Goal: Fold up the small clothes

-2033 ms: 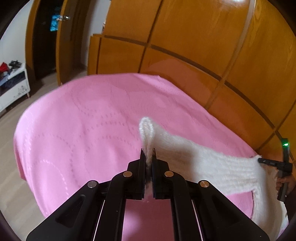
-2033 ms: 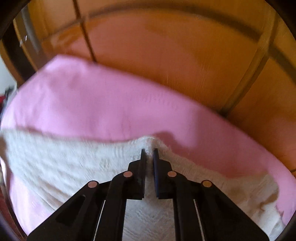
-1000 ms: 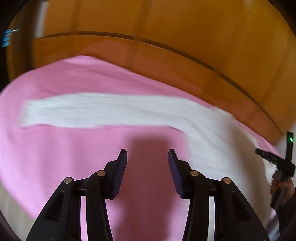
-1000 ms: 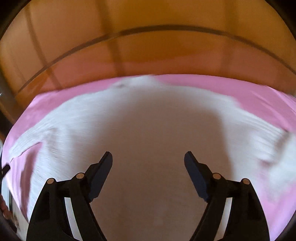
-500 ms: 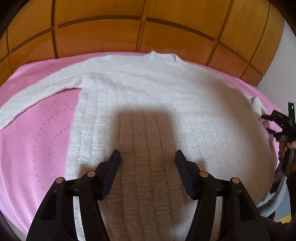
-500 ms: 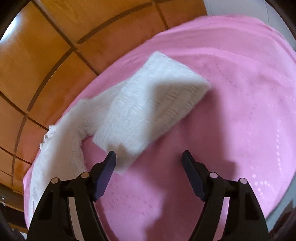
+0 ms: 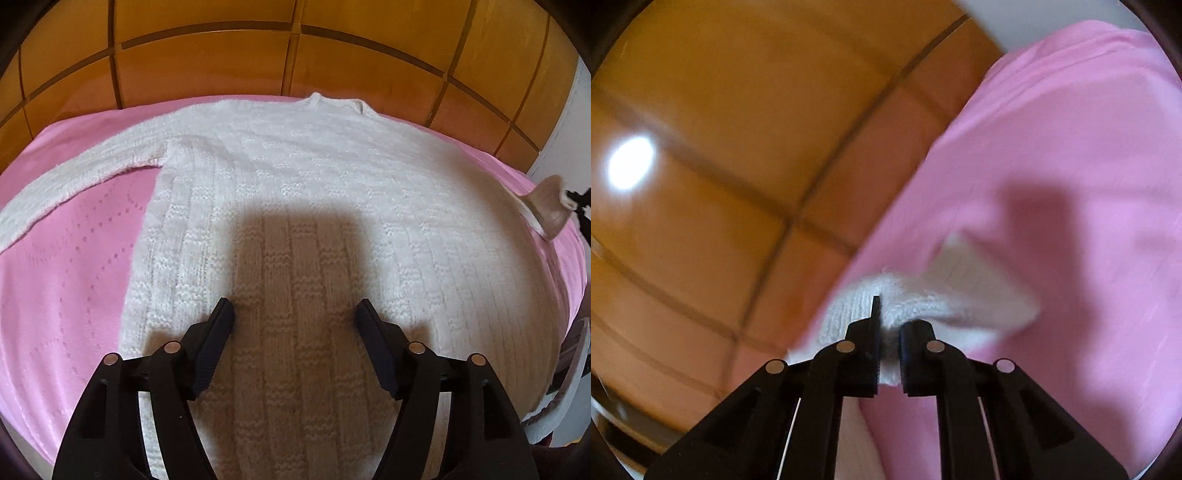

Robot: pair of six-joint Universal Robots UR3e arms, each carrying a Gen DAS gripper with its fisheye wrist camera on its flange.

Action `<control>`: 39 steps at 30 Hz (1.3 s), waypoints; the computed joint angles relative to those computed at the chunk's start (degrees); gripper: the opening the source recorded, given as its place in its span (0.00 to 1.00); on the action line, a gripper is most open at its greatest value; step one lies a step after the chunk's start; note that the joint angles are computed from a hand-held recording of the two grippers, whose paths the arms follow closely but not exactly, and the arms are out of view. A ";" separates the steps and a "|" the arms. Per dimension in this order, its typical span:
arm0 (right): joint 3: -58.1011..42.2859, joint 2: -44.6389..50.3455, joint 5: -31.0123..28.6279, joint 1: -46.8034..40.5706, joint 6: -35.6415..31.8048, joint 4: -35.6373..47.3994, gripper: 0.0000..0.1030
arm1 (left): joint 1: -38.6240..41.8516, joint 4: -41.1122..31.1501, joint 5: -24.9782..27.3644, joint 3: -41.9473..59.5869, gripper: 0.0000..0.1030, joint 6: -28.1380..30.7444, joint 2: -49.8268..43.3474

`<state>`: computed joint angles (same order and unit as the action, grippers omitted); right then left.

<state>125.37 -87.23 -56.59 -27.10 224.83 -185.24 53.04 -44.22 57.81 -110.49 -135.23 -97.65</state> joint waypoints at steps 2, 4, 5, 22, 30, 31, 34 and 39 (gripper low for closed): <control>1.06 -0.12 2.75 -5.66 1.52 -0.81 0.28 | -0.31 0.92 0.32 -0.41 0.67 -1.02 0.09; 2.89 -0.22 4.88 -11.49 2.30 -1.15 0.83 | -0.43 0.91 0.43 -0.22 0.67 -1.69 0.07; 4.59 -1.45 4.34 -13.10 2.33 -1.30 0.81 | -0.43 0.68 0.40 -0.04 0.67 -1.81 0.09; -0.78 7.53 -5.96 -2.50 -3.42 8.70 0.06 | -2.06 2.14 2.28 1.14 0.67 -4.43 -0.92; -10.79 9.34 -22.66 1.33 -11.83 20.90 0.12 | -0.76 1.41 1.15 0.73 0.68 -2.97 -0.78; -8.39 8.09 -21.67 1.22 -10.89 18.79 0.19 | -0.17 0.04 0.66 1.07 0.68 -2.33 -0.42; -2.36 4.13 -17.92 1.10 -10.02 14.88 0.65 | 2.42 -2.70 -1.24 1.36 0.68 -0.79 1.24; 4.08 -0.22 -9.67 6.84 -12.54 12.77 0.73 | 7.88 -4.30 -3.40 2.12 0.68 -0.29 2.58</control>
